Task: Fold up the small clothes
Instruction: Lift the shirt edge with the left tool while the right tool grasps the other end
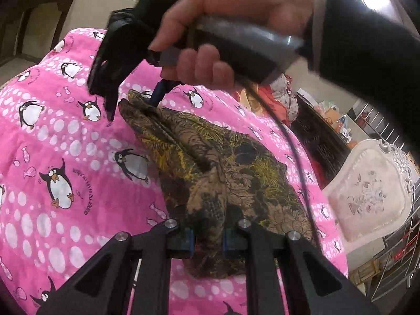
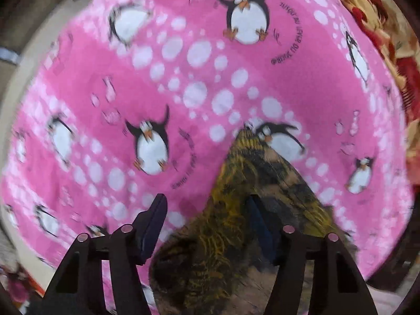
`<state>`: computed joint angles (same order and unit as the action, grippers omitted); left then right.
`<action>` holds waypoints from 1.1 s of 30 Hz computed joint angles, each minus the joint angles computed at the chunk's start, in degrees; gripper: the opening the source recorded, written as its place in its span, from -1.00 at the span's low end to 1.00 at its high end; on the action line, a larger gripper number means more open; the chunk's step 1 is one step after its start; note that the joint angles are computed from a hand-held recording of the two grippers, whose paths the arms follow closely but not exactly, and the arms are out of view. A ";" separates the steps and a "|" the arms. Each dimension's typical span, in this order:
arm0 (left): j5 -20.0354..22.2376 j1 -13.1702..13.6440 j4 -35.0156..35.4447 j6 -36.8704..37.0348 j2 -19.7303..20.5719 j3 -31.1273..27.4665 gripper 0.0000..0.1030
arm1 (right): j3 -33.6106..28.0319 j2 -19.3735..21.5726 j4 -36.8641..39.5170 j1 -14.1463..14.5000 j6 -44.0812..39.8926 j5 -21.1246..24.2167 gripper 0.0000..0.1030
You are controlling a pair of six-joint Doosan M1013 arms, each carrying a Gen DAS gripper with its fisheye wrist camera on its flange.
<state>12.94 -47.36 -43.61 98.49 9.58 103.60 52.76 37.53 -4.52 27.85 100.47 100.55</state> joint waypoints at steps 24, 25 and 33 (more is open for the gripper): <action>0.96 -4.41 -6.61 10.52 1.04 -3.71 -0.75 | 18.02 -16.83 4.85 -7.65 1.06 -15.30 -0.83; 1.71 -5.00 -4.70 9.14 1.49 -4.43 -0.75 | 20.14 -18.26 5.07 -8.99 0.24 -16.32 -0.83; 7.67 -10.49 6.47 3.37 6.01 -10.59 -0.75 | 34.34 -28.33 7.26 -17.38 -3.41 -22.67 -0.83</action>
